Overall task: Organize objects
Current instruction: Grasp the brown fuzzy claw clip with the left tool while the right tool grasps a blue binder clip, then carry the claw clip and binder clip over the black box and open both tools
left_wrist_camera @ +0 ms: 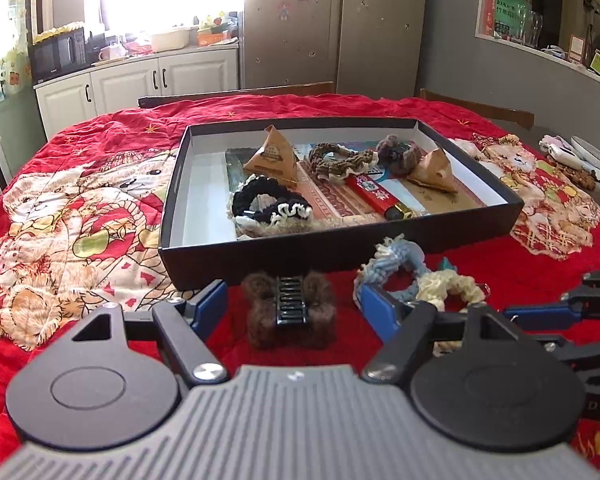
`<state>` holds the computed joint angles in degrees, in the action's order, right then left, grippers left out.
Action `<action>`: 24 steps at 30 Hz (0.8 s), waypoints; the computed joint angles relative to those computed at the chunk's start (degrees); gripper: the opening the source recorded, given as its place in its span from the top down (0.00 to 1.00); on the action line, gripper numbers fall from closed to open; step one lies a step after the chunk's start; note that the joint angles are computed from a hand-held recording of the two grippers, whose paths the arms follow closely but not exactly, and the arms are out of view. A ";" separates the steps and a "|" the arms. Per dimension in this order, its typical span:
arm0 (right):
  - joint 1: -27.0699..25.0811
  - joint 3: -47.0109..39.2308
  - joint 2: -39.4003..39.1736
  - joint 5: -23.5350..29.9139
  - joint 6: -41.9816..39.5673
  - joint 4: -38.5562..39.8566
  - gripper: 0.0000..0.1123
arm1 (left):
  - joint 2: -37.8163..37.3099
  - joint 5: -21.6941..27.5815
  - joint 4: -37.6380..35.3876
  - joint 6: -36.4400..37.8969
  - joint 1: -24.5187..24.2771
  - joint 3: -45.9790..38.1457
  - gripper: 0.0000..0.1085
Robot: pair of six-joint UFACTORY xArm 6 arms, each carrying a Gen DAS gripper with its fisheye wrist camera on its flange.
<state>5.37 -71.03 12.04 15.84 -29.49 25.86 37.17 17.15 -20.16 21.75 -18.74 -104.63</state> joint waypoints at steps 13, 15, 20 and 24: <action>-0.17 -0.34 0.01 1.11 -3.66 5.33 0.94 | 2.15 2.94 -0.01 -1.46 0.55 -2.90 0.55; -0.11 -0.28 -0.09 1.01 -4.24 6.00 0.95 | 2.13 3.14 -0.27 -1.34 0.59 -2.96 0.56; 0.06 -0.06 -0.61 0.72 -5.77 7.60 0.97 | 1.81 3.11 -1.39 -0.51 0.59 -2.69 0.59; -0.04 -0.05 -0.93 0.62 -6.17 8.13 0.99 | 1.51 3.00 -2.02 -0.04 0.57 -2.48 0.59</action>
